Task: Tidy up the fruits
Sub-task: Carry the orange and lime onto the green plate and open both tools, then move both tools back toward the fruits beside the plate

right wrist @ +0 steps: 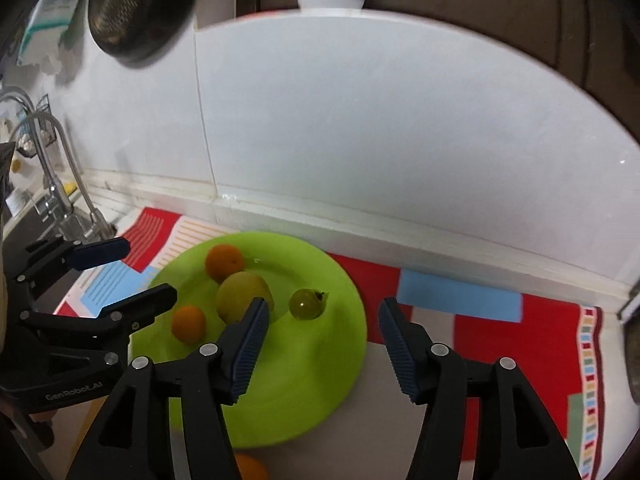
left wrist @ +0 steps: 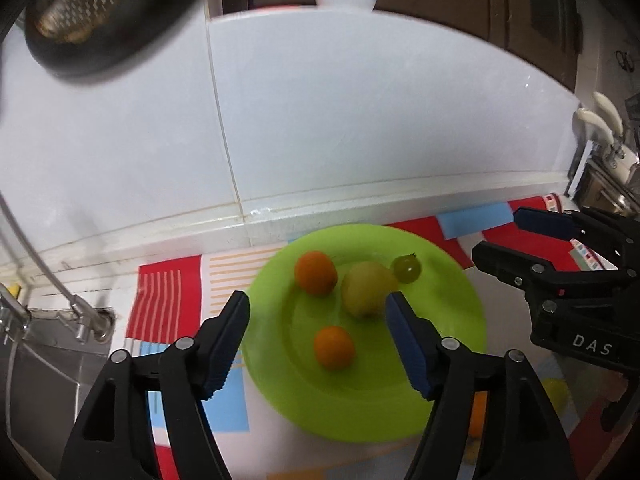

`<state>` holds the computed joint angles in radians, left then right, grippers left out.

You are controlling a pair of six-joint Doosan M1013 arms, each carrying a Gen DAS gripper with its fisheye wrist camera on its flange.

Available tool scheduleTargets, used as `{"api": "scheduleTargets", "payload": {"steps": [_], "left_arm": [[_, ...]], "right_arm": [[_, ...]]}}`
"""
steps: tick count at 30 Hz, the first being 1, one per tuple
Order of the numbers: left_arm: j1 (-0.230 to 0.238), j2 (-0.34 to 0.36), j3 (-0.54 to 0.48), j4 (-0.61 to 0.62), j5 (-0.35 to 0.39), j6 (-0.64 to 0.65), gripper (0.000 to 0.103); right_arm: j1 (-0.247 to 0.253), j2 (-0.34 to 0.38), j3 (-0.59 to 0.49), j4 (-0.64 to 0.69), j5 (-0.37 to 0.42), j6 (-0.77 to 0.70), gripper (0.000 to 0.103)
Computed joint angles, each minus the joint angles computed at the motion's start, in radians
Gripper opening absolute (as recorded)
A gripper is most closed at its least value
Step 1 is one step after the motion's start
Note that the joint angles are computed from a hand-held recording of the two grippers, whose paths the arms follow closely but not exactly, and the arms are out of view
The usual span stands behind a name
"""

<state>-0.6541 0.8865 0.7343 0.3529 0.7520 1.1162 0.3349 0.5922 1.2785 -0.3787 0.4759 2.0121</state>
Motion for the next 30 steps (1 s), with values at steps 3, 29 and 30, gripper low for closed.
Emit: {"api": "scheduleTargets", "payload": {"steps": [3,29,30], "left_arm": [[-0.009,-0.032,0.043,0.018,-0.027,-0.018,0.074],[-0.109,-0.263,0.405,0.363,-0.248,-0.323,0.082],[-0.114,-0.266,0.412,0.366,-0.252,-0.326,0.082]], "right_arm": [[0.01,-0.038,0.047,-0.103,-0.035,0.113,0.069],[0.107,-0.292,0.374,-0.914,0.039,0.997,0.078],[0.109,-0.301,0.388,-0.935,0.046,1.024,0.078]]}}
